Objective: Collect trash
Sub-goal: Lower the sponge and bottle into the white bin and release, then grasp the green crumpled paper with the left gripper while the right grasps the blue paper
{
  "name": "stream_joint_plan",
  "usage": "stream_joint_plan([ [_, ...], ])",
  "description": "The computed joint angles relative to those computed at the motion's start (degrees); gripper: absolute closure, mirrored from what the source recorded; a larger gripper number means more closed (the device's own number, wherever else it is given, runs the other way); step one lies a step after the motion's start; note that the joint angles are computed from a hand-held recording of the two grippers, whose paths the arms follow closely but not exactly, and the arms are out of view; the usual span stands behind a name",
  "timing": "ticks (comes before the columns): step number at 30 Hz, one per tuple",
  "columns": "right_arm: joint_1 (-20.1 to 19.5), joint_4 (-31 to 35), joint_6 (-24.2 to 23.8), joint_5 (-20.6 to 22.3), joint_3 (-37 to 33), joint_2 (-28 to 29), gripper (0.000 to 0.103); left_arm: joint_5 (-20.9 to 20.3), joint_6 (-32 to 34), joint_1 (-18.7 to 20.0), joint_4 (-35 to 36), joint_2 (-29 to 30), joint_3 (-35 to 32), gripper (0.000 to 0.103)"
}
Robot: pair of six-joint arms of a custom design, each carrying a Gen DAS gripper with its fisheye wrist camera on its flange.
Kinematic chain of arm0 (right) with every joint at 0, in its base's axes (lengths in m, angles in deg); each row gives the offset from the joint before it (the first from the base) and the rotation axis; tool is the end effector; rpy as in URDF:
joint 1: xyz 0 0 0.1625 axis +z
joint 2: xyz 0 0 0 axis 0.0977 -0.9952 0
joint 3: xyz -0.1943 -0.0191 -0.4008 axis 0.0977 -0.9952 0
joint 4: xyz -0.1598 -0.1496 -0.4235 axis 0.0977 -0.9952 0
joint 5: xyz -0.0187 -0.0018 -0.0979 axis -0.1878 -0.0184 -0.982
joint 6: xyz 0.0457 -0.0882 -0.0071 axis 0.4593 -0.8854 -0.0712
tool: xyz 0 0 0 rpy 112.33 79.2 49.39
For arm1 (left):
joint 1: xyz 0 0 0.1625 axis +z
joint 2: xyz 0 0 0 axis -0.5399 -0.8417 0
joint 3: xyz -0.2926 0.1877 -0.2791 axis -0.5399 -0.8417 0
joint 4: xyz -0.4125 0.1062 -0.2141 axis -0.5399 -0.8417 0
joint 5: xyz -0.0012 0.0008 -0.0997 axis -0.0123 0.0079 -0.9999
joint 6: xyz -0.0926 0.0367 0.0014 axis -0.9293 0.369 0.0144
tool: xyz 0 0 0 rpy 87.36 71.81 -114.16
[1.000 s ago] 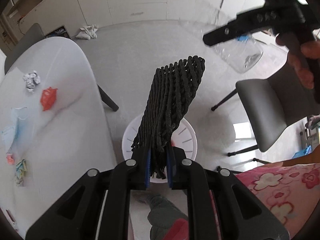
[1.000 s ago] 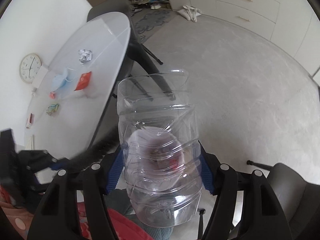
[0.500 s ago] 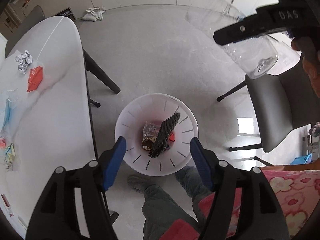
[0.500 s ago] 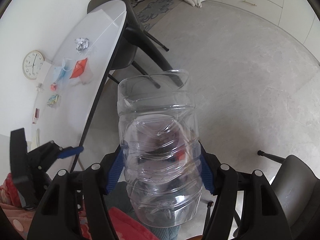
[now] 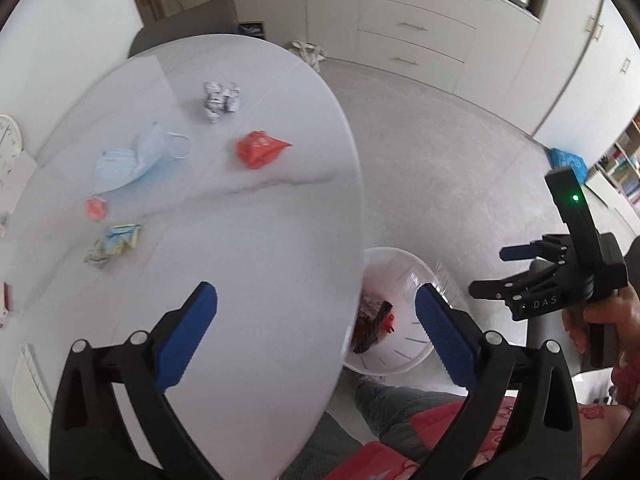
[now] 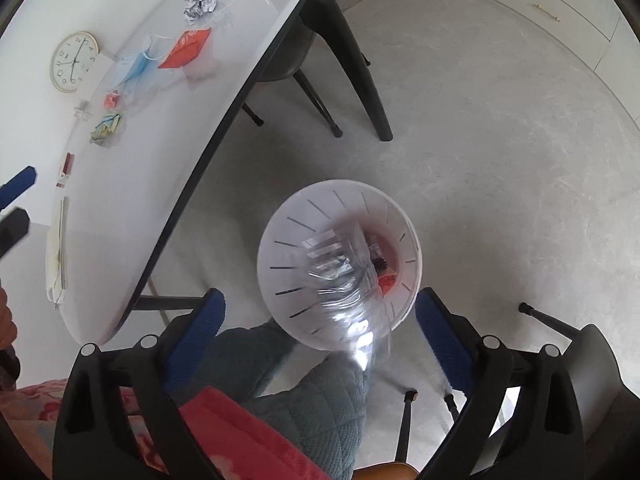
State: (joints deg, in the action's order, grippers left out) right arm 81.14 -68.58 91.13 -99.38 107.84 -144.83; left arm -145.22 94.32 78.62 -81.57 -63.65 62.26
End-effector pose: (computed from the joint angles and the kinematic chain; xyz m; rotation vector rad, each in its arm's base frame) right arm 0.0475 -0.5955 0.3372 -0.7148 -2.4864 0.7130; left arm -0.5036 -0.7697 0.0444 1.5182 2.2502 0.0386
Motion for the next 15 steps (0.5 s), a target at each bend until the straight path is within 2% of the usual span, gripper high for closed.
stream_joint_plan([
  [6,2.6,-0.4,0.8,-4.5,-3.7,1.1,0.004,3.6,-2.9,2.2,-1.0,0.9,-5.4,0.008],
  [15,6.7,-1.4,-4.8,-7.1,-12.8,6.8,0.003,8.2,-6.5,5.9,-0.3,5.7,-17.7,0.008],
])
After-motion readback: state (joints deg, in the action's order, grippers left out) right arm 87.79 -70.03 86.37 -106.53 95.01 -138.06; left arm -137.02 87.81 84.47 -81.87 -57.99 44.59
